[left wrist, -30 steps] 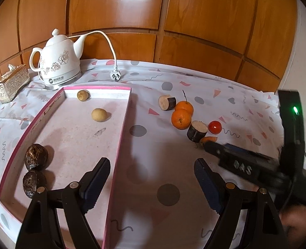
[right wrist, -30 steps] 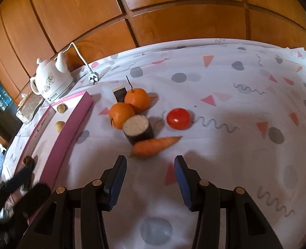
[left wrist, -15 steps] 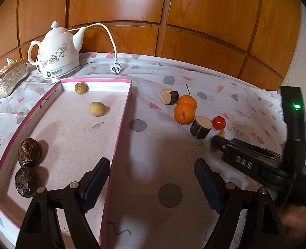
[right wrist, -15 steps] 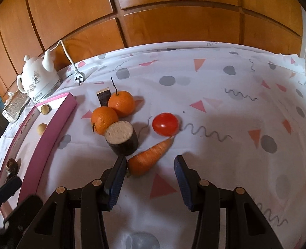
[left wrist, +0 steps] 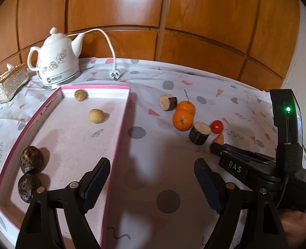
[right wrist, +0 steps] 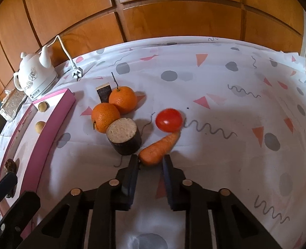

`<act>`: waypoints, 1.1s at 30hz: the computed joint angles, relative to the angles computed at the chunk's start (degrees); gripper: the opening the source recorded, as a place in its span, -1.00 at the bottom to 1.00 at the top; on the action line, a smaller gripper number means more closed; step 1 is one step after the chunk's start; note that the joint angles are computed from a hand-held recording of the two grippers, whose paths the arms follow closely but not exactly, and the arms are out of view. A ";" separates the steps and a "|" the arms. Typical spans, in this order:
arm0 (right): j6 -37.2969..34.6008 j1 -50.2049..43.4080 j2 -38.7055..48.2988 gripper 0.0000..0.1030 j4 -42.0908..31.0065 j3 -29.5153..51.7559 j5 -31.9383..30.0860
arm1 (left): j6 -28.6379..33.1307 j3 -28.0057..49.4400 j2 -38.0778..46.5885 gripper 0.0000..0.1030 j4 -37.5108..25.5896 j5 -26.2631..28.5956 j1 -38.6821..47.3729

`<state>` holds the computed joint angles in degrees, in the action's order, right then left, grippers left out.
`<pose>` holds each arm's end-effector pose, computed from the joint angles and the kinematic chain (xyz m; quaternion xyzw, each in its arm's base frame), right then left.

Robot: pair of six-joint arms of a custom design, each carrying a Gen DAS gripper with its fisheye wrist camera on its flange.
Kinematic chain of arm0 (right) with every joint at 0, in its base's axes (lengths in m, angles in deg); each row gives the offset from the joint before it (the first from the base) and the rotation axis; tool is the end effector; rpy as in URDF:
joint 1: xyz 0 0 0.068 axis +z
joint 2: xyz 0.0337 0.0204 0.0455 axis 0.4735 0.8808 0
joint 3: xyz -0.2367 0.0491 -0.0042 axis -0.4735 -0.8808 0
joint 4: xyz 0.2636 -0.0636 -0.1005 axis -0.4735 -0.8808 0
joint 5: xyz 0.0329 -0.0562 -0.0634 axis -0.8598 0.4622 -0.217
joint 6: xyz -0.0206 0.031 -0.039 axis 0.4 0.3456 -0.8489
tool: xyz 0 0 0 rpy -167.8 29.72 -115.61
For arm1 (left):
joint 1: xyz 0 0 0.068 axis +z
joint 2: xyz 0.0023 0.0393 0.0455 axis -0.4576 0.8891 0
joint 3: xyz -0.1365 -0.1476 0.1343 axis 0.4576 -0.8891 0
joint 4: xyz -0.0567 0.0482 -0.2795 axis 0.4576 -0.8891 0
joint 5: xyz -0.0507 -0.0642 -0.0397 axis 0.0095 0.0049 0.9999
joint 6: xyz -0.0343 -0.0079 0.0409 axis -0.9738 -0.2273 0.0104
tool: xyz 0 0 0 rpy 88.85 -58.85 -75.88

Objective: Organize fruits
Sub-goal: 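Grasp the dark eggplant slice with the left tool while the right tool grasps the carrot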

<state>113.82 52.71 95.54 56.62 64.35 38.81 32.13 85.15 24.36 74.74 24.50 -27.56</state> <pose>0.2551 0.1097 0.0368 0.0532 0.9414 0.0743 0.3246 0.2104 -0.0076 0.0754 0.0440 0.9199 -0.0821 0.3808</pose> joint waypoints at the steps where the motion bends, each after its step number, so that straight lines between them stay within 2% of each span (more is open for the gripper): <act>1: 0.19 -0.21 -0.81 -0.56 -0.02 -0.74 0.07 | -0.09 0.23 0.30 0.62 0.12 0.06 -0.44; 5: 0.10 -1.83 -4.54 -0.56 -0.56 -4.08 -0.99 | -0.71 2.48 4.73 0.62 1.64 0.37 -2.70; 8: -0.86 -3.00 -6.47 -0.56 -1.22 -5.75 -1.05 | -2.01 5.55 11.20 0.60 4.23 -0.32 -4.61; 11: -1.80 -3.72 -6.91 -0.56 -0.86 -6.55 -0.97 | -3.78 9.34 17.42 0.39 5.53 -0.09 -6.10; 13: -1.95 -4.07 -7.09 -0.56 -0.44 -6.80 -1.47 | -4.34 10.74 19.68 0.38 6.34 0.11 -7.15; 15: -2.02 -4.16 -7.16 -0.56 -0.02 -7.02 -1.58 | -4.70 12.43 22.32 0.23 7.16 0.11 -8.68; 19: -2.26 -4.53 -7.12 -0.55 0.84 -7.39 -2.05 | -5.72 16.01 28.13 0.06 8.91 -0.82 -11.82; 26: -3.30 -4.52 -6.46 -0.55 2.27 -7.50 -1.38 | -6.24 19.91 34.18 0.06 11.47 -3.11 -14.66; 29: -3.66 -4.02 -6.25 -0.55 2.35 -7.41 1.69 | -5.53 21.36 36.46 0.04 12.65 -5.12 -15.99; 32: -4.40 -4.60 -6.18 -0.55 2.67 -7.52 2.36 | -5.72 23.89 39.36 -0.31 11.69 -5.57 -16.90; 33: -4.76 -4.58 -5.85 -0.55 2.93 -7.41 2.59 | -5.89 24.20 39.82 -0.32 11.90 -5.93 -17.21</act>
<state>109.06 48.12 89.69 59.55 56.94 41.40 26.24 109.35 64.19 86.64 18.56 -44.77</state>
